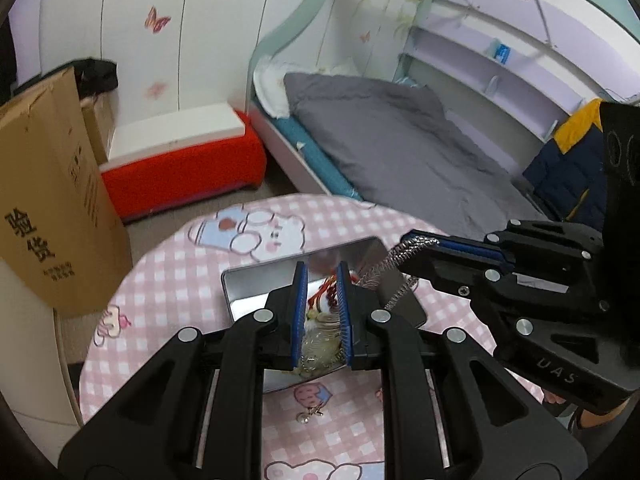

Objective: Organize jewelry
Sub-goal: 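Lift the silver chain with both tools into the grey box and open them, then grasp the pearl charm with the left tool while the right tool grasps the pink charm cluster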

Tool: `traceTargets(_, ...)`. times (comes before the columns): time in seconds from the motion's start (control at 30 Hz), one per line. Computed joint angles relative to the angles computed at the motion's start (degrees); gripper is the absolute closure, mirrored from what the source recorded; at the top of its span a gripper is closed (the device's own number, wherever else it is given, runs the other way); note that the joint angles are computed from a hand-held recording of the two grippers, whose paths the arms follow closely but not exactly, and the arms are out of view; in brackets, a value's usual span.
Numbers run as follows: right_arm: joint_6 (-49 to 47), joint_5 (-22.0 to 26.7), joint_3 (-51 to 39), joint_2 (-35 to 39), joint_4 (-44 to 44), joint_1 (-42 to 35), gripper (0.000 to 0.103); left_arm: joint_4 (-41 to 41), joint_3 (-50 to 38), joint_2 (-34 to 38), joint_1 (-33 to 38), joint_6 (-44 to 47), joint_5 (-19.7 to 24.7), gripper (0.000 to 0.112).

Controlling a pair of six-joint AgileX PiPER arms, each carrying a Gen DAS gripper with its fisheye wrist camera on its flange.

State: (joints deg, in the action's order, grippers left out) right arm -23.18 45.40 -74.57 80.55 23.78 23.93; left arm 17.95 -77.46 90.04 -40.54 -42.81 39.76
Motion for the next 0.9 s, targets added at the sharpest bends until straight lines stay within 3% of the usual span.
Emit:
traceTargets(0.03, 0.4, 0.7, 0.0, 0.5, -0.2, -0.2, 0.099, -0.6, 0.1, 0.1, 0.3, 0.2, 0.1, 0.081)
traceTargets(0.07, 0.6, 0.9, 0.3, 0.7, -0.2, -0.4, 0.099, -0.1, 0.4, 0.0, 0.2, -0.6, 0.0, 0.059)
traceTargets(0.13, 1.2, 1.7, 0.2, 1.1, 0.2, -0.9, 0.097, 3.2, 1.4, -0.7, -0.4, -4.3, 0.2, 0.052)
traceTargets(0.27, 2.0, 2.7, 0.4, 0.6, 0.3, -1.4, 0.097, 3.1, 2.4, -2.0, -0.5, -4.4, 0.2, 0.052)
traceTargets(0.4, 4.1, 3.0, 0.9, -0.9, -0.9, -1.0, 0.082, 4.1, 3.2, -2.9, -1.6, -5.6, 0.8, 0.051)
traceTargets(0.57, 4.5, 3.6, 2.8, -4.5, -2.0, -0.7, 0.08, 8.3, 5.8, -5.7, -4.9, -10.2, 2.2, 0.05)
traceTargets(0.9, 6.2, 1.6, 16.1, -15.5, -4.3, 0.1, 0.073, 18.2, 14.4, -9.9, -15.0, -24.5, 5.3, 0.05)
